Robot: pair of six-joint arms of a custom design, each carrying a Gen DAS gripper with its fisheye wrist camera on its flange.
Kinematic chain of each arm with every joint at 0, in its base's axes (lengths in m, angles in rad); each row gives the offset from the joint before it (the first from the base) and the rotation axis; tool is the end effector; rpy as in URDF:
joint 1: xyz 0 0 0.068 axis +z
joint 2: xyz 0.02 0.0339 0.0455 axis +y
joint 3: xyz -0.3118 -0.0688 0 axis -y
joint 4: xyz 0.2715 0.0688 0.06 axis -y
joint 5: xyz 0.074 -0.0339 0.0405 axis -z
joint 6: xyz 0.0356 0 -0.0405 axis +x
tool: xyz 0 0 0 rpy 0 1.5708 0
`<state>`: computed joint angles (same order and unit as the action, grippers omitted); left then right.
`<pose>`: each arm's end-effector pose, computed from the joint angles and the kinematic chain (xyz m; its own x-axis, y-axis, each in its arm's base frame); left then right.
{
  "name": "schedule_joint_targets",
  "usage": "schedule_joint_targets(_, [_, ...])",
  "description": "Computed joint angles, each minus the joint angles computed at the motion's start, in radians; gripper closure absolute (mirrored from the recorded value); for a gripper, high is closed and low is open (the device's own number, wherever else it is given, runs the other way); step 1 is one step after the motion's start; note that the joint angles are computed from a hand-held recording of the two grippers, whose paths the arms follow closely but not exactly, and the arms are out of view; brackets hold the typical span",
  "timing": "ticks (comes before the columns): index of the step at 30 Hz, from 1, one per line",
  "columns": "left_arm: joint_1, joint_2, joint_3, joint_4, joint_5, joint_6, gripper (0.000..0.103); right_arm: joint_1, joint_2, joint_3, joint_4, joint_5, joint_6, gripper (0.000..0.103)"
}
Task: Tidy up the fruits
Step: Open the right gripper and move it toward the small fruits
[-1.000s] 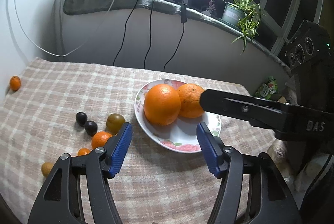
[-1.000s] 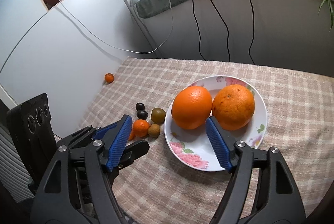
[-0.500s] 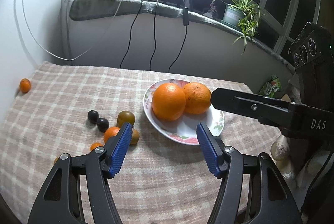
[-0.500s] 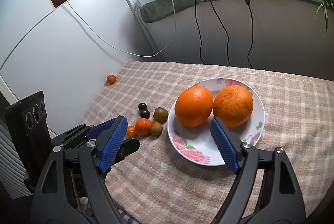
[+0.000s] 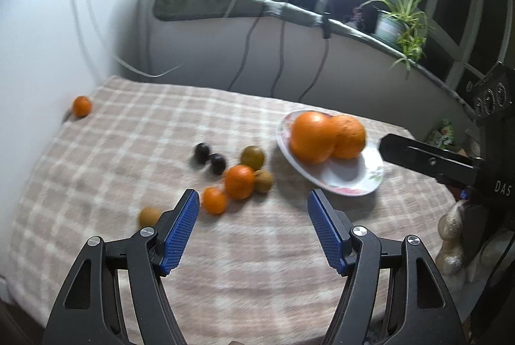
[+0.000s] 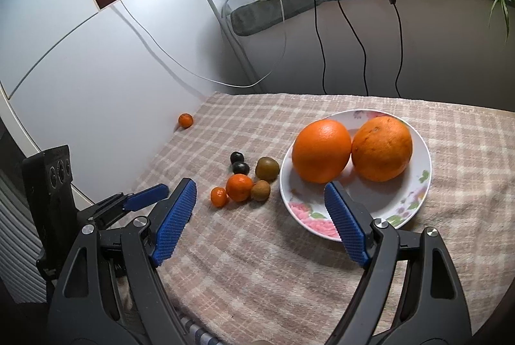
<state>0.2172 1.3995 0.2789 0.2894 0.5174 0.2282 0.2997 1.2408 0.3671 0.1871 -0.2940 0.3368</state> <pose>0.2086 0.0280 0.1249 -0.6714 0.0532 -0.7392 0.2979 0.9327 -0.2035 0.2099 0.0756 0.1703 -0.7358 0.1037 -0.6692 -0.2686 0.8625 0.4290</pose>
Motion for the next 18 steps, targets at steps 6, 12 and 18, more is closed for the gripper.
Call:
schedule_joint_targets(6, [0.099,0.017,-0.014,0.001,0.008,0.050,0.033,0.064,0.008,-0.007,0.018,0.052,-0.030,0.019])
schedule_joint_targets(12, [0.165,0.080,-0.008,0.011,0.010,0.092,0.033,0.171,0.049,0.019,0.005,0.122,-0.078,0.019])
schedule_joint_targets(18, [0.237,0.136,0.016,0.016,0.045,0.116,0.033,0.215,0.132,0.069,0.017,0.139,-0.112,0.022])
